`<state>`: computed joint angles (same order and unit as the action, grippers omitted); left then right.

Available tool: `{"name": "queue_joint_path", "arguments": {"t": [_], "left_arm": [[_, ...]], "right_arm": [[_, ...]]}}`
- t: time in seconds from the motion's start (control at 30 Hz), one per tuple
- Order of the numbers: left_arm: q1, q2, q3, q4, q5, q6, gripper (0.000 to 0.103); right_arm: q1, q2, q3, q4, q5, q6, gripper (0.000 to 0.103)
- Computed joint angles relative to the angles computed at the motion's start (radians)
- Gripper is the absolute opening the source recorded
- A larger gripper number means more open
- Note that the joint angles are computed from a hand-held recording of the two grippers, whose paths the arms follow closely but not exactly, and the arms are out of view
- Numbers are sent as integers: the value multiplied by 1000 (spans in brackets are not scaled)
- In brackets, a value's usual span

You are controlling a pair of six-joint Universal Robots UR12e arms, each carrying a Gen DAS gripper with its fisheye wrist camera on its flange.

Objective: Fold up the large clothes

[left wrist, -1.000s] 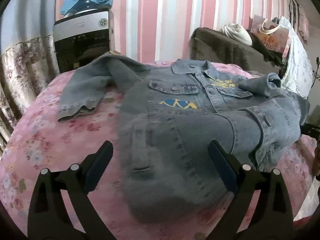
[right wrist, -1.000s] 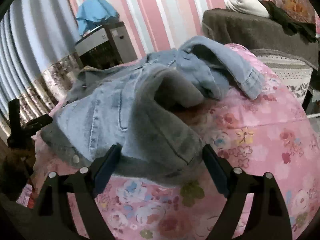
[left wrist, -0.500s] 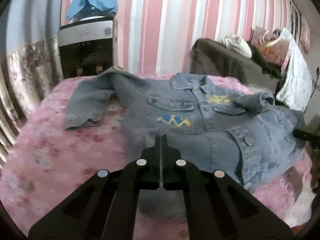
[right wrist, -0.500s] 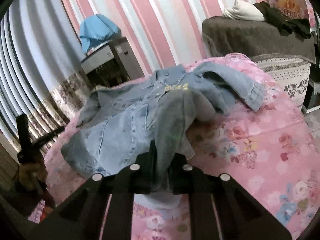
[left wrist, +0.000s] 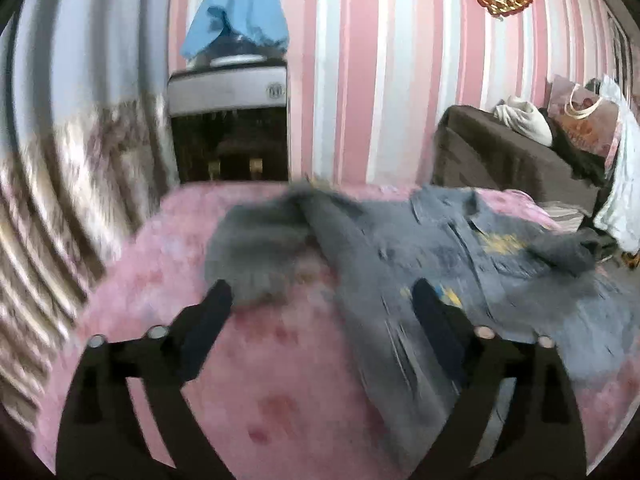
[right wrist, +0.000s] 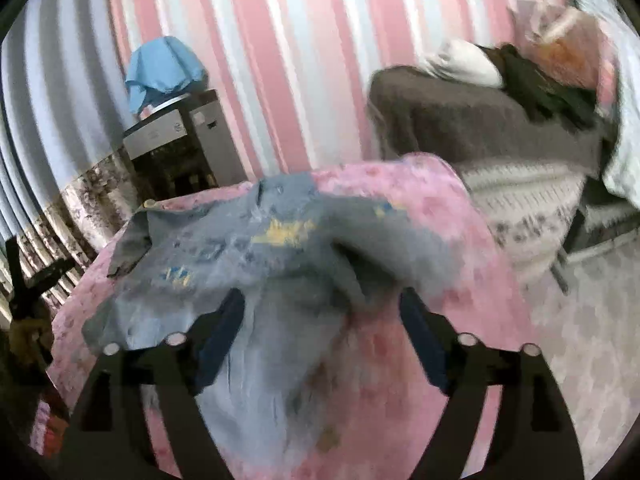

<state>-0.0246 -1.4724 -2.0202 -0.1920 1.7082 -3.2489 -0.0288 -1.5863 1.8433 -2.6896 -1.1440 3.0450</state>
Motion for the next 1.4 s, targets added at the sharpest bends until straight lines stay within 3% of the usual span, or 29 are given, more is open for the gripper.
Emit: {"name": "queue_joint_path", "arguments": {"t": [0.1,0.27,0.43,0.57,0.7,0.8,0.83,0.87,0.9,0.93,0.97,1.0,1.03,1.07,1.17,1.23,1.27,1.33,1.37,1.4], "left_arm": [[13,-72,84,28,-3,19,97],[4,-224,267,-23,27,87,97],[-10,-357,428,-98,-33,77,97],[-25,-475,559,-198,-51,41,97],[-37,-569,659,-303,-26,36,97],[-42,-622,723,-426,10,37,95],[-37,-627,724,-443,3,41,89],[-34,-633,729,-469,-9,44,80],[-32,-636,730,-492,-23,52,72],[-28,-636,719,-473,-53,57,65],[-25,-636,717,-468,-76,61,49],[-25,-634,715,-461,-92,81,39],[-29,-635,711,-444,-67,104,21],[-35,-636,708,-421,-34,123,16],[-33,-633,698,-351,41,103,14],[-37,-631,687,-249,132,108,15],[-35,-631,686,-213,146,113,15],[-35,-641,704,-178,199,130,16],[-35,-648,717,-176,232,126,16],[-30,-649,725,-193,226,110,16]], "right_arm": [[40,93,-133,49,-14,-43,85],[107,279,-392,228,-67,-107,85],[155,455,-608,381,-74,-56,85],[197,569,-729,426,-126,-7,85],[226,654,-819,460,-236,45,85],[233,699,-871,511,-273,53,82],[234,711,-883,535,-263,41,76],[233,713,-879,530,-242,33,53],[236,712,-868,501,-248,22,42],[239,712,-867,489,-251,23,41],[241,715,-870,483,-254,30,37],[243,718,-872,471,-254,29,32],[244,718,-871,455,-258,26,30],[246,718,-870,432,-266,22,26],[249,721,-876,349,-268,2,21],[257,732,-899,306,-283,-28,21],[264,743,-919,274,-298,-44,21],[269,764,-951,230,-306,-45,22],[270,783,-979,221,-295,-36,28],[270,794,-1000,238,-295,-26,50]]}}
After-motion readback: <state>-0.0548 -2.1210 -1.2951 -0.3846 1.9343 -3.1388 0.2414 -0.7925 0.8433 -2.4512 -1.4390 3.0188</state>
